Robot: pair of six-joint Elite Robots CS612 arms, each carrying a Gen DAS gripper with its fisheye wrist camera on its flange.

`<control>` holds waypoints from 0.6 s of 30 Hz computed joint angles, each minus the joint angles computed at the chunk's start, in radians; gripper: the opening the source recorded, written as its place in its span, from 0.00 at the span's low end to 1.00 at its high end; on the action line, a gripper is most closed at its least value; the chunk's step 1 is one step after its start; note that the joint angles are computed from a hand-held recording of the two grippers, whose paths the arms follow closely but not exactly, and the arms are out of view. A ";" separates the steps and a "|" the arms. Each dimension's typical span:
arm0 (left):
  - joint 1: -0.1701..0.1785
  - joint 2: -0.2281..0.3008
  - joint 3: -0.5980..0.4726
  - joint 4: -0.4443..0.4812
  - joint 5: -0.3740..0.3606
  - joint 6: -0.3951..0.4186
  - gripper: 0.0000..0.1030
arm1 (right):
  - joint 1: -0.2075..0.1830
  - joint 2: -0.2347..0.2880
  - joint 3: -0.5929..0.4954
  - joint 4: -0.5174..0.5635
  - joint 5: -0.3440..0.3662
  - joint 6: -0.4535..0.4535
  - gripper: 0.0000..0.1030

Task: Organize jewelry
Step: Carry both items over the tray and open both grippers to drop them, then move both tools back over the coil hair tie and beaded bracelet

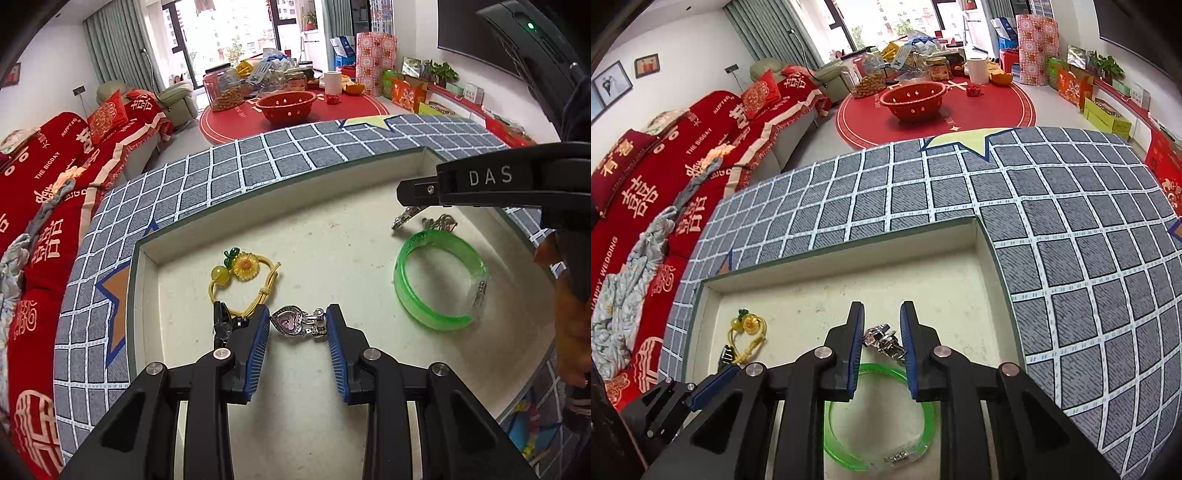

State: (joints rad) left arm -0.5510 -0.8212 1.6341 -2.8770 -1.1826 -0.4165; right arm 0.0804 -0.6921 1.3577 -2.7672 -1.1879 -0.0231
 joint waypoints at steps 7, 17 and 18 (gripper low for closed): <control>-0.003 -0.001 0.000 0.012 0.012 -0.002 0.44 | -0.005 0.002 -0.002 0.022 -0.002 0.020 0.40; -0.013 -0.024 0.032 -0.066 0.042 0.005 0.90 | -0.018 -0.035 0.051 -0.060 0.075 0.045 0.69; -0.013 -0.027 0.034 -0.068 0.041 0.004 0.90 | -0.020 -0.042 0.062 -0.071 0.079 0.050 0.69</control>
State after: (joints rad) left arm -0.5638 -0.8480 1.6676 -2.9448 -1.1415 -0.4130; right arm 0.0602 -0.7340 1.4192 -2.8386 -1.1092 0.0270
